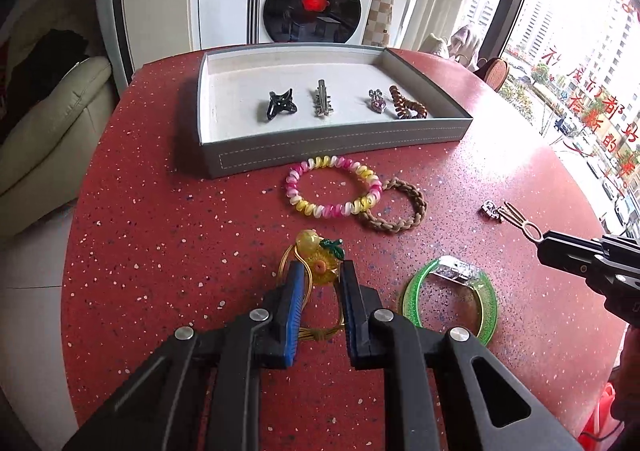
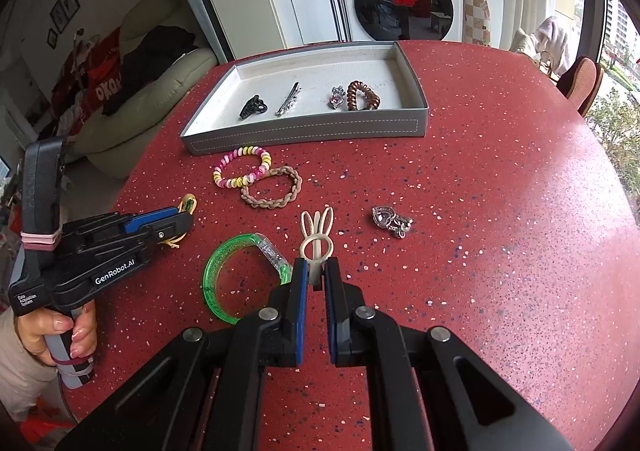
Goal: Organize jewelry
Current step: 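Release pineapple tie in tray from left tool while right tool releases bunny clip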
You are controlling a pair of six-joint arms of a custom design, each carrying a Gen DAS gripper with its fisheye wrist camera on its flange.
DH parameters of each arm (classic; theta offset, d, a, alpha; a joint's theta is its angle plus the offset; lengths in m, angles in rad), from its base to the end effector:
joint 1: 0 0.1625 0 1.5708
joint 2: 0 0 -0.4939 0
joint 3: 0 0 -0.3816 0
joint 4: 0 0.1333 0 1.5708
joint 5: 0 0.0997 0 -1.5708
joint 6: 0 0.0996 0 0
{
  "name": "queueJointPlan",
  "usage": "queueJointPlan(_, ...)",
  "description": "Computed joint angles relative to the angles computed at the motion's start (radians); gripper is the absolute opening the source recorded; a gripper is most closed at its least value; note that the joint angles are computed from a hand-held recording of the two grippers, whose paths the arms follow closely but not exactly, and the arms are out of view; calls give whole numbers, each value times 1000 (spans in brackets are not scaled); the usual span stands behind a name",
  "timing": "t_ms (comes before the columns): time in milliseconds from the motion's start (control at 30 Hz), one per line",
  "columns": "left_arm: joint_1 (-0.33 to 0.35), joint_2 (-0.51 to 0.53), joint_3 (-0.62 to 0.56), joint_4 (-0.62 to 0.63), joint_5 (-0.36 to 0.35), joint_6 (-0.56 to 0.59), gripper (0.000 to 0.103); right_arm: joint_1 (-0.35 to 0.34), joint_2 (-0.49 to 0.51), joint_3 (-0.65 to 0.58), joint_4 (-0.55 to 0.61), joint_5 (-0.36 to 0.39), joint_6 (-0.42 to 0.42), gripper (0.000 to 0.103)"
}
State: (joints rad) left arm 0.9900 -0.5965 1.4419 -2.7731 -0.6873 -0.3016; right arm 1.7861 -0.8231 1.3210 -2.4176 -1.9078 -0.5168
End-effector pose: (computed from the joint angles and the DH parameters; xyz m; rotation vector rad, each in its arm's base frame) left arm -0.2507 -0.7652 0.1300 0.1284 2.3527 -0.8570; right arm 0.2683 -0.7571 0.2882 0.9008 -2.5785 0.4060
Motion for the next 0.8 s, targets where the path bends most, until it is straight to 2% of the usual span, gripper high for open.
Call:
queueJointPlan(333, 8, 52, -195, -26, 5, 130, 36, 23, 76, -147, 50, 23, 2, 9)
queueJointPlan(400, 9, 62, -257, 15, 9, 133, 36, 27, 99, -193, 70, 29, 5, 9)
queueJointPlan(467, 5, 35, -240, 18, 8, 125, 36, 32, 125, -244, 94, 35, 9, 9)
queueJointPlan(600, -5, -14, -210, 19, 25, 128, 36, 41, 193, -369, 148, 39, 14, 9)
queueJointPlan(800, 20, 17, -342, 112, 44, 130, 36, 44, 344, -645, 270, 28, 38, 9)
